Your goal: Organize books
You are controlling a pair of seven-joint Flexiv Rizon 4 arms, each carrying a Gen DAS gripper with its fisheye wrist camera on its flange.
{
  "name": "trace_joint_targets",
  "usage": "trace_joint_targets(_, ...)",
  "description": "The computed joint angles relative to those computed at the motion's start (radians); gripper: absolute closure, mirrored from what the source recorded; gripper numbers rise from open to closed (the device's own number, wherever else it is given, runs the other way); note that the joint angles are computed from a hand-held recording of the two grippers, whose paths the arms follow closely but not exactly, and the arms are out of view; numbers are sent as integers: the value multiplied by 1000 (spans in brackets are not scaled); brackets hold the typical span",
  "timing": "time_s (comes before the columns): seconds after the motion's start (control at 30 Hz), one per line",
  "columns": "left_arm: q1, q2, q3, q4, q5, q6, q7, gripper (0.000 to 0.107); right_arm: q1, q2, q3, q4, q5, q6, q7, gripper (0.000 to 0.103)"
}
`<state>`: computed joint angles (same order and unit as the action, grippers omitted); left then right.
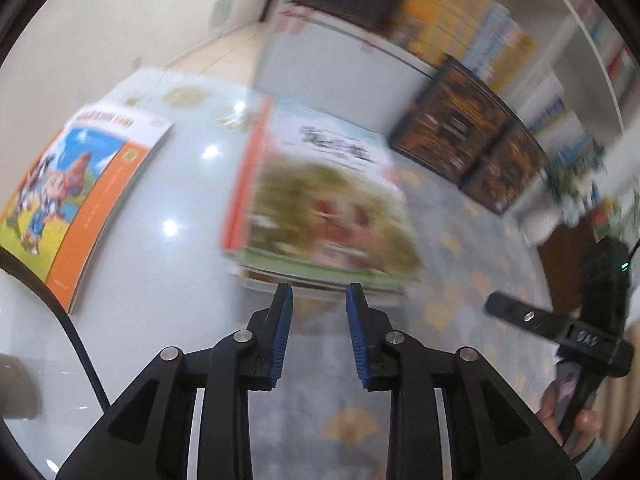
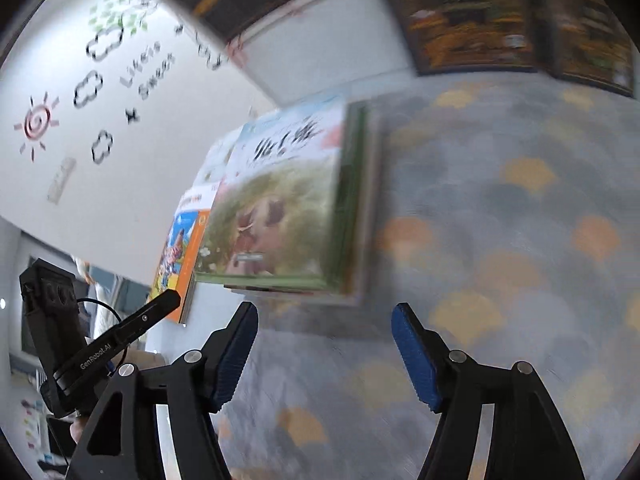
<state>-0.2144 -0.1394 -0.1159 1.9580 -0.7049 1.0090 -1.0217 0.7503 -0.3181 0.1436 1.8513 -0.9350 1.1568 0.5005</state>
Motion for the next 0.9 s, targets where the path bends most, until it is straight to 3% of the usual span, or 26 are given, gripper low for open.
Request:
trace_joint_targets(0.1, -52, 50, -18, 13, 65, 37, -28, 77, 17, 135, 29, 73, -64, -169, 11, 36)
trace_joint_targets(0.17, -91, 72, -30, 13, 115, 91, -68, 64, 21, 211, 80, 87, -69, -329, -34, 36)
trace_joint_targets(0.23, -131, 90, -45, 10, 159, 169, -119, 30, 27, 273, 134, 89, -74, -488, -77, 33)
trace_joint_targets(0.33, -189, 113, -60, 6, 290, 343, -267, 15, 43, 349, 229, 77, -96, -749, -114, 10)
trace_joint_targets(0.4, -199, 121, -54, -33, 493, 347, -430, 4, 44, 374, 274, 71, -82, -863, -117, 0)
trace_joint_targets(0.5, -212, 128, -63, -123, 803, 252, -658, 4, 55, 397, 320, 33, 49, -1023, -130, 0)
trace_joint_targets(0.57, -227, 128, -79, -192, 1021, 142, -841, 4, 50, 439, 338, 61, 89, -1029, -102, 0)
trace_joint_targets(0.63, -250, 134, -95, -230, 1156, 48, -967, 4, 44, 464, 361, 78, 97, -1056, -88, 0)
trace_joint_targets(0.77, -287, 156, -122, -248, 1275, -8, -1089, 4, 53, 492, 404, 72, 117, -1146, -96, 0)
trace_joint_targets(0.9, -303, 163, -142, -274, 1302, -46, -1154, 4, 38, 536, 412, 101, 126, -1121, -90, 0)
